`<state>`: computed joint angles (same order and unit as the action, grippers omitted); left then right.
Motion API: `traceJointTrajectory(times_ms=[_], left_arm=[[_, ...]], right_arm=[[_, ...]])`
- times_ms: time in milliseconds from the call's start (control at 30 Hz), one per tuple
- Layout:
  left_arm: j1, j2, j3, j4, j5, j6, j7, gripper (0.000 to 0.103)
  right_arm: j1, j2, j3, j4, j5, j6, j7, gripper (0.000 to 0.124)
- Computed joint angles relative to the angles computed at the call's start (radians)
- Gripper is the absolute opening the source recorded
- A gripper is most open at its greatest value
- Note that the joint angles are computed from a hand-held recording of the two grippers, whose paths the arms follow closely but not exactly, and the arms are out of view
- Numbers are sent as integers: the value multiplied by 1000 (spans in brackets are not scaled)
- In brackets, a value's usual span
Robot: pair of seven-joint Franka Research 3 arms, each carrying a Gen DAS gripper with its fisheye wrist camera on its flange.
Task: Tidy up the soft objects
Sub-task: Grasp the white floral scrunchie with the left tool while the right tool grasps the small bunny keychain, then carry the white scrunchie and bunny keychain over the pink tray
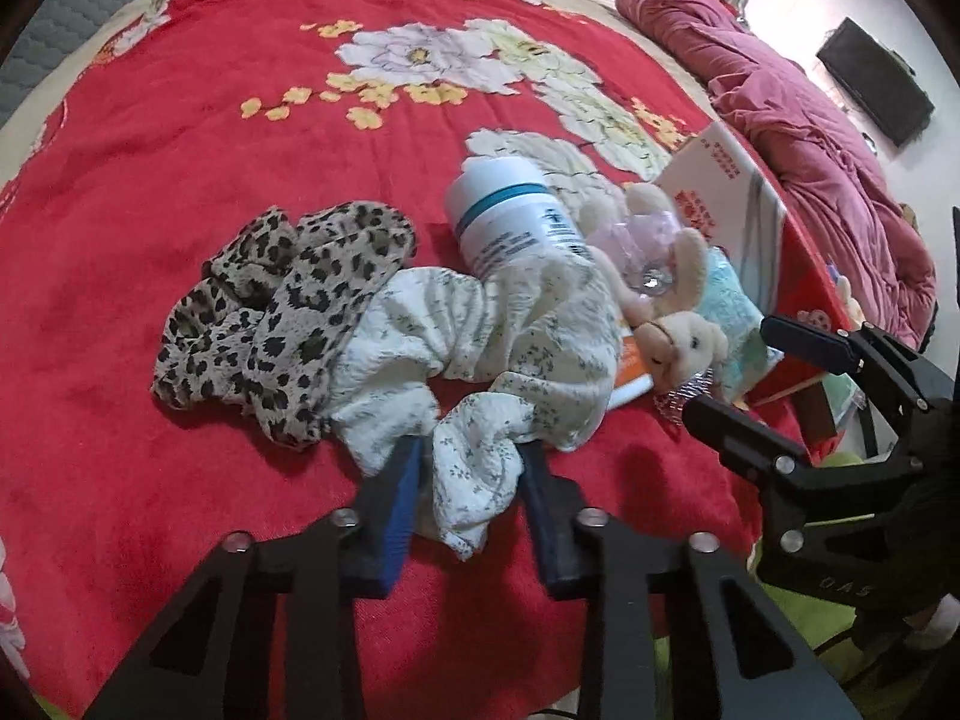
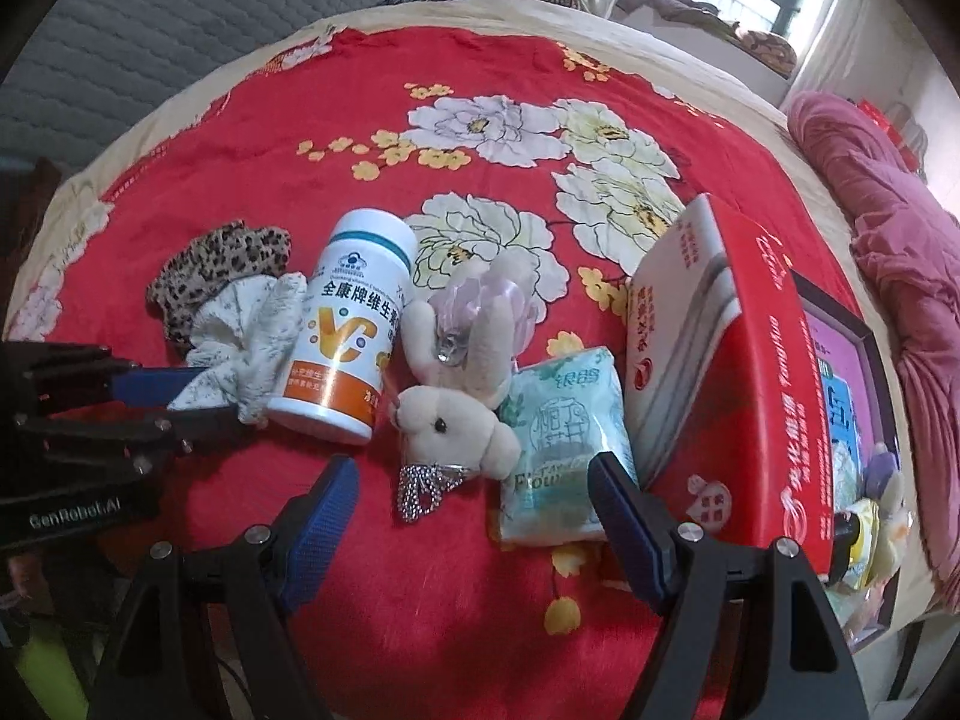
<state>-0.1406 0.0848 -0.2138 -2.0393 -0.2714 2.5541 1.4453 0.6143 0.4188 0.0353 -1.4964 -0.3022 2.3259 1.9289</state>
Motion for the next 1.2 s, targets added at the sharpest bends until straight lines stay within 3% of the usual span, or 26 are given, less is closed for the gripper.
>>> traceJointTrajectory(times_ms=[200, 333, 500, 833, 1200], left_arm=[[14, 3, -2, -9, -76, 16, 49, 17], [16, -1, -3, -17, -111, 29, 73, 15], [11, -9, -3, -25, -115, 43, 82, 15], [-5, -51, 1, -37, -142, 71, 101, 14], [-45, -87, 7, 49, -82, 81, 86, 14]], right_arm=[[63, 82, -39, 91, -137, -53, -3, 78], [101, 123, -64, 123, -219, -83, -1, 78], [99, 110, -70, 89, -252, -33, 29, 44], [22, -29, -23, -51, -115, 98, 57, 42], [-25, -174, -12, -141, -130, 187, 165, 42]])
